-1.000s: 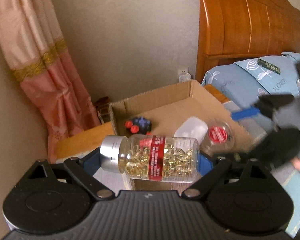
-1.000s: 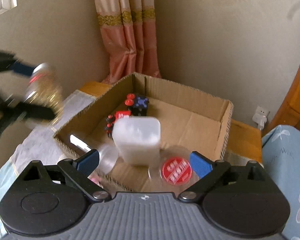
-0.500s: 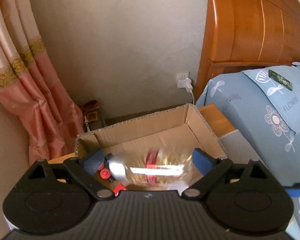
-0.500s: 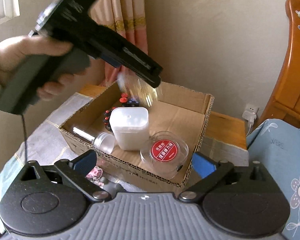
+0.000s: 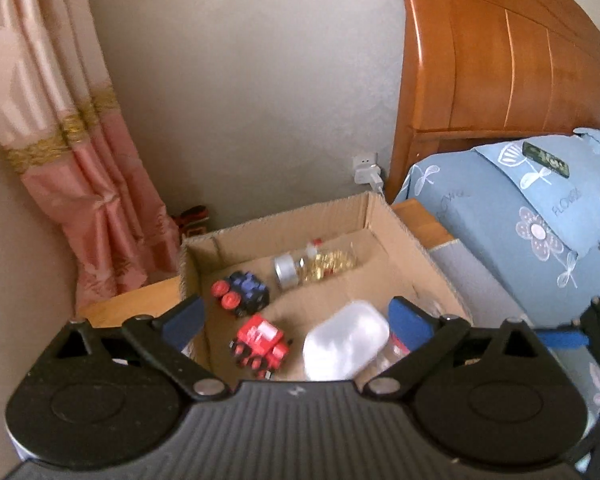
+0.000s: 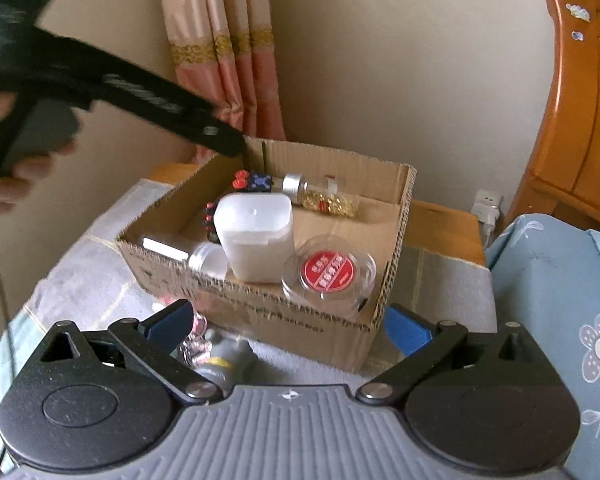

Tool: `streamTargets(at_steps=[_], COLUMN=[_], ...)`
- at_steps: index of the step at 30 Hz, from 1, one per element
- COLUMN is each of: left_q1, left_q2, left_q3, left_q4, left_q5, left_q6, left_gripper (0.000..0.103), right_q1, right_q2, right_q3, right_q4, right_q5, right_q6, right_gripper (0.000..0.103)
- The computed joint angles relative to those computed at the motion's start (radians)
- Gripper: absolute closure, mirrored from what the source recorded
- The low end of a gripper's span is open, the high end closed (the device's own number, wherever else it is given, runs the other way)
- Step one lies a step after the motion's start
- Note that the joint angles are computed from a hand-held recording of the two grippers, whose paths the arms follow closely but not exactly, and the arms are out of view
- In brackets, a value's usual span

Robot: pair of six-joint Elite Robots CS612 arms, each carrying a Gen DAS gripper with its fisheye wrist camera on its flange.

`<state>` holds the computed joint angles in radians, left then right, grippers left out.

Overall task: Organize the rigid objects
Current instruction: 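Carry both bottles over the cardboard box and release them inside, then move both tools back from the box toward the blue case and grey toy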

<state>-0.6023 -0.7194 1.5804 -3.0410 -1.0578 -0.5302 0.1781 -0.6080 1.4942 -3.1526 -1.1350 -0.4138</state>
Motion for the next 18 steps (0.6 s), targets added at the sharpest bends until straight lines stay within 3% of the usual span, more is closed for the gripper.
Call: streamTargets(at_steps=[8, 13, 18], left_q1=[-0.073, -0.103, -0.128], left_q2=[-0.027, -0.027, -0.022], left_q3=[0.113, 0.162, 0.186], left_q4=[-0.031, -0.059, -0.015], left_q5=[0.109, 0.096, 0.119], left_q6=[-0.024, -0.115, -0.254], left_gripper=[0.004, 0.004, 0.004], right_q1=[0.007, 0.009, 0.019], right_q2=[-0.005, -0.006, 0.007], right_q3=[0.063, 0.092, 0.092], right_q4=[-0.063, -0.074, -0.075], right_q5=[-0.041, -0.044, -0.08], right_q6=[0.033, 0.064, 0.11], right_gripper=[0.0, 0.0, 0.0])
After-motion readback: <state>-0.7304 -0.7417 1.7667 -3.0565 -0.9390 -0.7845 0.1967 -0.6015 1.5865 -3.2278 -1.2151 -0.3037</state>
